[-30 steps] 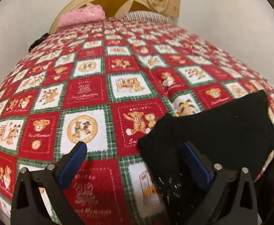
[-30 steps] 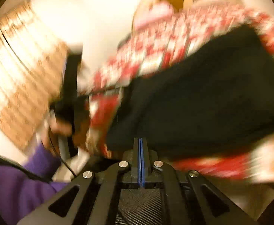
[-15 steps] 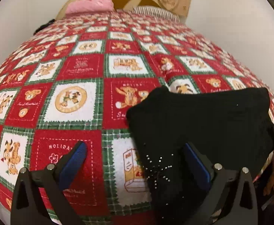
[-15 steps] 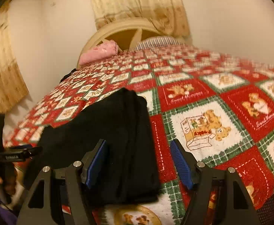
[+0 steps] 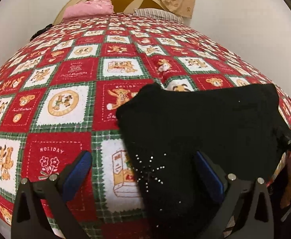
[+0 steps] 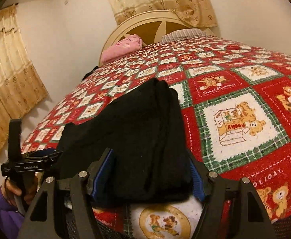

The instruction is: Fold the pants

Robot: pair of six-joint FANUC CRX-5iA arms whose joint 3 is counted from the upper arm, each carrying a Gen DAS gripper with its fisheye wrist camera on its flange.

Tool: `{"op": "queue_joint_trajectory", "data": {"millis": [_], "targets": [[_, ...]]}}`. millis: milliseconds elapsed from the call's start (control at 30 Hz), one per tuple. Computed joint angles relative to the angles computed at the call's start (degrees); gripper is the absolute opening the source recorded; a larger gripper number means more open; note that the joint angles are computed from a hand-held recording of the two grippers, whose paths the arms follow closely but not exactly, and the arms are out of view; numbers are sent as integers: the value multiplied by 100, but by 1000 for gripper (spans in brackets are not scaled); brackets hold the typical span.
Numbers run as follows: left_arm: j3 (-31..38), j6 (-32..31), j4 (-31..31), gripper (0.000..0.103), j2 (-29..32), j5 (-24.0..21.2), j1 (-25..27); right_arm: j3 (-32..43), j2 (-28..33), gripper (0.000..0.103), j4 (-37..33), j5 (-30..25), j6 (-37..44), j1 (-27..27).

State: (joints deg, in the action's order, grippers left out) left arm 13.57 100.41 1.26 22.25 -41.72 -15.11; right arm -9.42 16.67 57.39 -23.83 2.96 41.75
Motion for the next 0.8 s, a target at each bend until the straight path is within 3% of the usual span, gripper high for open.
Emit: {"op": "queue_joint_trajectory", "data": {"millis": [33,100,333,500,733,800], "targets": [[97,96,-84,103,39,-87,-29,191,96,50,-201,-296,418,118],[249,159,-143,103,114,-231,-72,286,136,44,-328,-322,614,153],[591,373,-344,103,259,-623,-171,133,143,42,150,-247,56,111],[575,171,-161,82,237,-644,-191,-52,98,42,550,-14,-404,4],[616,202,-201,78,250,-673,-234,-151,75,43,838,92,-652,-57],[565,91,-84,69,230,-628,-220,-156,77,42,894,76,-685,-57]]}}
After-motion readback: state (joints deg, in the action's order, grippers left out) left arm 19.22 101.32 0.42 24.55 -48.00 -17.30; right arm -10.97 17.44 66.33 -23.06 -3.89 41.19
